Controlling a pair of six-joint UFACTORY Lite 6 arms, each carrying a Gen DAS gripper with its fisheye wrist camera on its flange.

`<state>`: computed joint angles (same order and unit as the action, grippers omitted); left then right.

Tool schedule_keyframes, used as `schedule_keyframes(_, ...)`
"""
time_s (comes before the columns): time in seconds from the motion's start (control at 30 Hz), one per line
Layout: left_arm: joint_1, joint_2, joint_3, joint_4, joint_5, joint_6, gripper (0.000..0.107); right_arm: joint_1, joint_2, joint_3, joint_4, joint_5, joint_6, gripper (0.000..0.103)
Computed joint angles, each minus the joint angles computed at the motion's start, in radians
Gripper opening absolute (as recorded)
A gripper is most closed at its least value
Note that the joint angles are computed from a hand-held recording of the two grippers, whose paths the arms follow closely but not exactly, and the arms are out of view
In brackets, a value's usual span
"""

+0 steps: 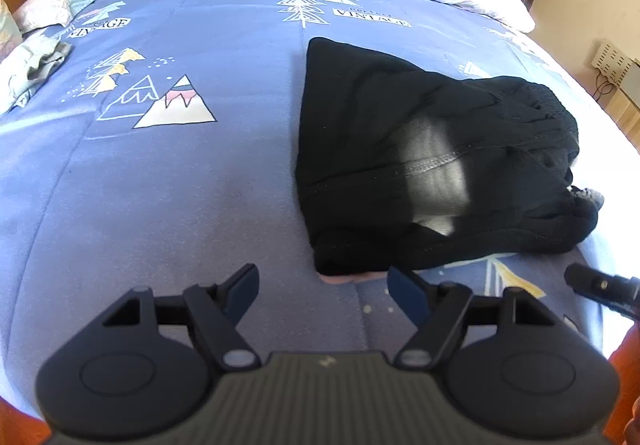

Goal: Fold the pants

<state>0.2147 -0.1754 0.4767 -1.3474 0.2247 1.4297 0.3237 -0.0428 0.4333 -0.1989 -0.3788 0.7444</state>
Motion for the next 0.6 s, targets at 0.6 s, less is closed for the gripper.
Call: schedule_keyframes(0.6, -0.038, 0.047, -0.015, -0.301, -0.099, 0.27, 0.08, 0.189, 0.064, -0.048, 0.467, -0.169, -0.359, 0.062)
